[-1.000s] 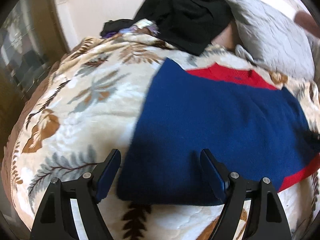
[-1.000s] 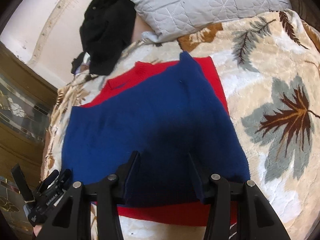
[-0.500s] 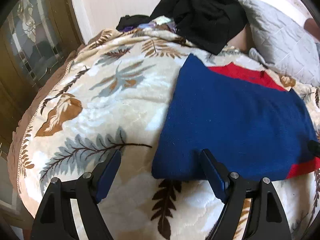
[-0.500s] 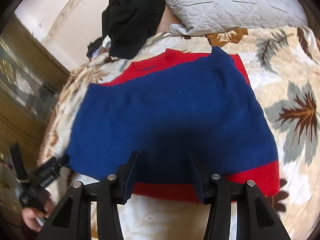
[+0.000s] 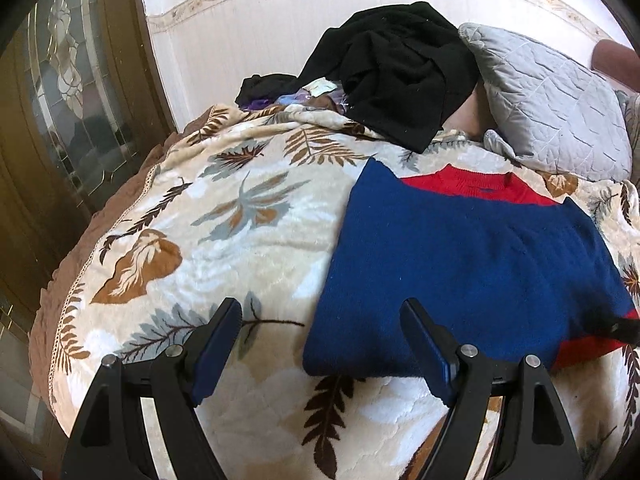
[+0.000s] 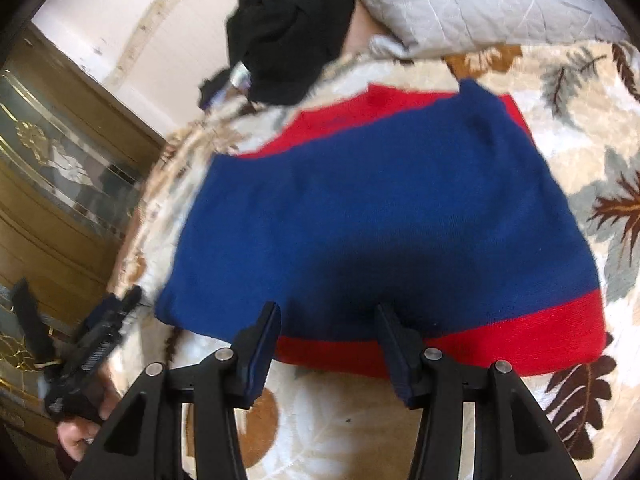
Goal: Fold small clothes
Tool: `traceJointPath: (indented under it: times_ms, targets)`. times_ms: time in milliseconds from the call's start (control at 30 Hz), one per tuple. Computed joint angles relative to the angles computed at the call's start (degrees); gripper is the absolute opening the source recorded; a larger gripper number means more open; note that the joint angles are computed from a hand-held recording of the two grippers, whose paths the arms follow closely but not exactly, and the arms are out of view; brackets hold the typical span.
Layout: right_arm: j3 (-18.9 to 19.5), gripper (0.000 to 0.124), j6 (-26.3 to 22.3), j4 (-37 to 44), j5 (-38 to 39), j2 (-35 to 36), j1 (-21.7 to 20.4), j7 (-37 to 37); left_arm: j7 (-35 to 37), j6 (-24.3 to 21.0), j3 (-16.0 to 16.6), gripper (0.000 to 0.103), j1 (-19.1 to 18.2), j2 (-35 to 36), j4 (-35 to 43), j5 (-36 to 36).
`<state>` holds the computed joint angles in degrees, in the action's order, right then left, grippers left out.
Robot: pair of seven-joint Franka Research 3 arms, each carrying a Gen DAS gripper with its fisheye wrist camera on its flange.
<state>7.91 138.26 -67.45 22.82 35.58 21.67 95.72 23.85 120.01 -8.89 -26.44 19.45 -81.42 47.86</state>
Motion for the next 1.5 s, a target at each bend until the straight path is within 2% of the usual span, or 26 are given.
traceJointPath:
  times_ms: [333, 533, 867, 1267, 1500]
  targets:
    - [0.04, 0.053, -0.77, 1.69, -0.02, 1.72, -0.09, -1.30, 0.26, 0.46, 0.21, 0.082, -0.15, 0.77, 1.04, -0.06]
    - [-0.75, 0.053, -1.26, 3.21, -2.05, 2.70, 0.86, -0.30, 0.44, 0.27, 0.37, 0.082, -0.25, 0.83, 1.07, -0.06]
    - [-0.11, 0.054, -2.37, 4.02, -0.68, 2.60, 0.02, 0.79, 0.95, -0.23, 0.32, 0.082, -0.21, 0.27, 0.04, 0.24]
    - [1.38, 0.054, 3.81, -0.18, 1.51, -0.19, 0.28, -2.33, -0.77, -0.99, -0.40, 0.082, 0.50, -2.25, -3.17, 1.69]
    - [1.74, 0.054, 3.02, 3.36, 1.90, 2.15, 1.25, -3.32, -0.97, -1.54, -0.70, 0.082, 1.48, -3.28, -4.88, 1.41]
